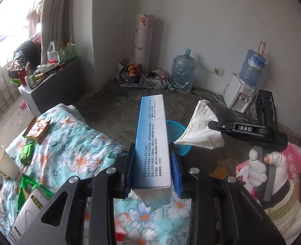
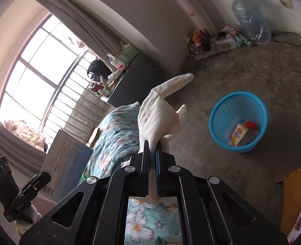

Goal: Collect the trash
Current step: 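Carry the cloth and box over the blue wastebasket and open both tools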

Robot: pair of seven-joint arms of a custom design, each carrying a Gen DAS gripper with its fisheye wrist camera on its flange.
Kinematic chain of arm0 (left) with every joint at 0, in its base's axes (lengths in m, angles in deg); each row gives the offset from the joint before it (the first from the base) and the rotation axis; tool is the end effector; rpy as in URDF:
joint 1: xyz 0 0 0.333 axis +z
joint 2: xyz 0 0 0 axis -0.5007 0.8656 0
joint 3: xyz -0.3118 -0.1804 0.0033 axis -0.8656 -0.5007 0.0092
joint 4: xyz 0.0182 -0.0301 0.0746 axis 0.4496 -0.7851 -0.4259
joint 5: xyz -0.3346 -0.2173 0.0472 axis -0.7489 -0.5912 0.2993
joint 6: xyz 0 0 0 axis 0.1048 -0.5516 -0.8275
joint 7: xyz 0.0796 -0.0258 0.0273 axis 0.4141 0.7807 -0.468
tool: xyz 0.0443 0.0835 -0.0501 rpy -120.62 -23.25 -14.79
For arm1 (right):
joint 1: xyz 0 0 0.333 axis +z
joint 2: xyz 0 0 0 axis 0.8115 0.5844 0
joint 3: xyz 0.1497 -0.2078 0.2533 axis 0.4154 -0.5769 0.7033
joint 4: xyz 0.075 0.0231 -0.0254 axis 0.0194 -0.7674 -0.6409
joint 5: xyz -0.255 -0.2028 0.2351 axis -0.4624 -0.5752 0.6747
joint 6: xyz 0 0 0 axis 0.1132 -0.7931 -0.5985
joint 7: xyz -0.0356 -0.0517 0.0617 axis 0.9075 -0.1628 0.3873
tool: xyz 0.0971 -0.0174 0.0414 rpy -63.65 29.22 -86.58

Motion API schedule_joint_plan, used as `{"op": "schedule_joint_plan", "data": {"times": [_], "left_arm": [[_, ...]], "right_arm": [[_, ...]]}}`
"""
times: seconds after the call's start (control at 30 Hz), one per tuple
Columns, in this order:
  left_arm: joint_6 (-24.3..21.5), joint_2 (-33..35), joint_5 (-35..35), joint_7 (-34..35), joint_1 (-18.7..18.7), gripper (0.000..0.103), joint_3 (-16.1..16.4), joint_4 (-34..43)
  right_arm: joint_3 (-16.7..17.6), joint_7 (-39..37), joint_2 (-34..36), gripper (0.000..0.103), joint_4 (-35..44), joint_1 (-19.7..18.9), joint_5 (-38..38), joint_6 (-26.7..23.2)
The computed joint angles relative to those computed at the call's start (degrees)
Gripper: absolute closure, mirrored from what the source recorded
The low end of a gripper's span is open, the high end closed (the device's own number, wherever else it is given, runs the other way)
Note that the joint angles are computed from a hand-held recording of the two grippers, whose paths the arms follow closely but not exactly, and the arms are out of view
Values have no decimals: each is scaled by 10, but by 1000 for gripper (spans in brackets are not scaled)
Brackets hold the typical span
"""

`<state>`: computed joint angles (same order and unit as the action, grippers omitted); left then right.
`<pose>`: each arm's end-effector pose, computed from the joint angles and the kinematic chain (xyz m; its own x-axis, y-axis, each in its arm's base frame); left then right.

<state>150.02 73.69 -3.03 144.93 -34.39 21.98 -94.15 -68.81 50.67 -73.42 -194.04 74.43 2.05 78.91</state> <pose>0.5035 -0.0928 0.6900 -0.7000 -0.7068 0.1019 -0.5674 0.4637 -0.6805 0.4224 0.1043 0.6066 -0.2677 -0.7230 -0.6368 -0.6244 0.6336 -0.4569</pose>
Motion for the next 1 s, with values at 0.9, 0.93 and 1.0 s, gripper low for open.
{"op": "schedule_joint_plan", "data": {"times": [0.9, 0.93, 1.0], "left_arm": [[23, 385, 113, -218, -85, 38, -132, 273], [31, 376, 105, -209, -82, 37, -133, 266], [39, 352, 85, -189, -73, 37, -134, 247]], "right_arm": [[-11, 1, 214, 56, 11, -169, 14, -19], [-6, 11, 207, 56, 5, -174, 0, -13], [5, 38, 184, 55, -11, -183, -33, -2]]}}
